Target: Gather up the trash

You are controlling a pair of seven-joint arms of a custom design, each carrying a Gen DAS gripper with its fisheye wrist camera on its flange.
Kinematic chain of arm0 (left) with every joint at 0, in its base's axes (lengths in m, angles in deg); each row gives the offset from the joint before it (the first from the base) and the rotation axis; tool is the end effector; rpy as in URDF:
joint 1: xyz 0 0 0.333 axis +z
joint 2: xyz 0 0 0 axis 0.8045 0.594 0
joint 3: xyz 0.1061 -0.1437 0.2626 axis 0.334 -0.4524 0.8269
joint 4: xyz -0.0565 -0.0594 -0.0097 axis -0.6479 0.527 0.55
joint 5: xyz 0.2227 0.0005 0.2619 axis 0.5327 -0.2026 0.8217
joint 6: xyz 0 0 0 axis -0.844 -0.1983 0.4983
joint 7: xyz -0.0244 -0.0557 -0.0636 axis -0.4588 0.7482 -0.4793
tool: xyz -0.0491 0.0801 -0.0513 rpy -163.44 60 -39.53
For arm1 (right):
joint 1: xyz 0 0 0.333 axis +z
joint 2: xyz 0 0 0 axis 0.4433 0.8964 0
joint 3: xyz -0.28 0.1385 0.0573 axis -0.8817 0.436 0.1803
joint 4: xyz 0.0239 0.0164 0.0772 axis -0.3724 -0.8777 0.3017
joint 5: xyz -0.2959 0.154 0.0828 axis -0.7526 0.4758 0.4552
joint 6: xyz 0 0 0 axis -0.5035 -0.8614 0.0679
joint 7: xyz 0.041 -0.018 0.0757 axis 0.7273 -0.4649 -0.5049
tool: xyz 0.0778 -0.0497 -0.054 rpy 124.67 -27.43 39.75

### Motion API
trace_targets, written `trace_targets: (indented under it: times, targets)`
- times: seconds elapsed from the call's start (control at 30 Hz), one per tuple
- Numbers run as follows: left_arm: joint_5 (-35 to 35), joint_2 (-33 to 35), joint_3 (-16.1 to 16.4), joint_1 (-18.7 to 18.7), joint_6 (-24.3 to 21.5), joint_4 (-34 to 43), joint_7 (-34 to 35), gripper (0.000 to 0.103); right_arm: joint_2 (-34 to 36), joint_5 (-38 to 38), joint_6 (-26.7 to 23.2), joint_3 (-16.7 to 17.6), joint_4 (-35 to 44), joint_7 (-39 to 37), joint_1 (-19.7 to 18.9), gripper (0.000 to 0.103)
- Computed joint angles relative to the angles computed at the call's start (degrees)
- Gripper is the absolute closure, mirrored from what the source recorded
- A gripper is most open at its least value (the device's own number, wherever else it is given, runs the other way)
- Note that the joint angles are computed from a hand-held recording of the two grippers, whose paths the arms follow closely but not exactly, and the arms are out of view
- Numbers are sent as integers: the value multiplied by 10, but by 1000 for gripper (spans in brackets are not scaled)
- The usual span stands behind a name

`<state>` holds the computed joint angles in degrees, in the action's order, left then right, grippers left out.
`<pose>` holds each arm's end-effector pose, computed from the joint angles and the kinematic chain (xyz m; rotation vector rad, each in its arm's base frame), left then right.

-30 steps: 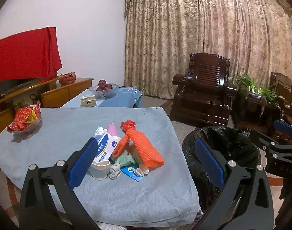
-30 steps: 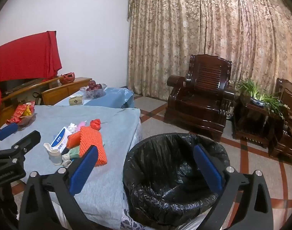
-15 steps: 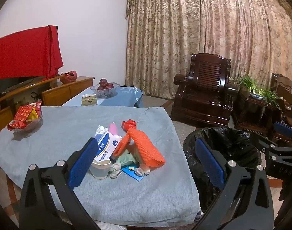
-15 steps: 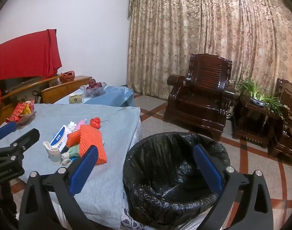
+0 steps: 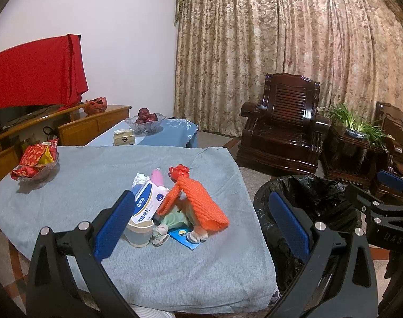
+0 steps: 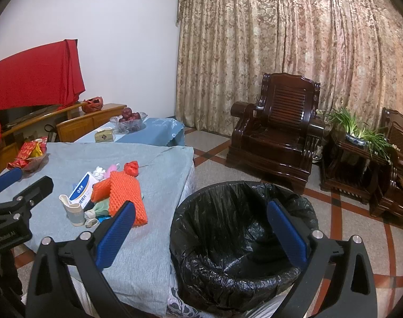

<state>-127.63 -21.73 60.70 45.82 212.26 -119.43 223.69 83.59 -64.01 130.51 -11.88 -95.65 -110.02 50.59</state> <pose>0.5785 -0.1668 0.5300 -1.0880 1.9727 -1.3035 0.4965 0.2518 0.4978 -1.1508 1.9408 -1.2512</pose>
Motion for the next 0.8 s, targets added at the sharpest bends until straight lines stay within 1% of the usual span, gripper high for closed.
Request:
trace_targets:
  times: [0.03,0.33,0.37,0.5,0.63,0.67,0.73,0.77,0.8]
  targets:
    - [-17,4,-4,-1,4,3,17,5,0,0,1,0,0,0,0,6]
    - [-3,4,3,1,-6,3,7,5,1,1,1,-1,0,-1,0,6]
    - [-20,4,-3,-3,5,2,18,5,1,1,1,-1,0,-1,0,6]
    - [-20,4,-1,-5,5,2,18,5,0,3,2,-1,2,-4,-1,6]
    - [-10,5,2,-3,1,2,8,5,-1,7,1,-1,4,-8,-1,6]
    - [-6,4,3,-3,-1,2,4,5,3,0,4,-1,-3,4,-1,6]
    - [1,4,3,-1,-3,1,-3,5,3,-1,5,-2,-1,3,-1,6]
    - [-6,5,1,-2,2,1,2,5,7,-5,7,-3,-2,7,-1,6]
    - [-47,17,-4,8,0,6,48,5,7,-3,7,-3,-1,5,-1,6]
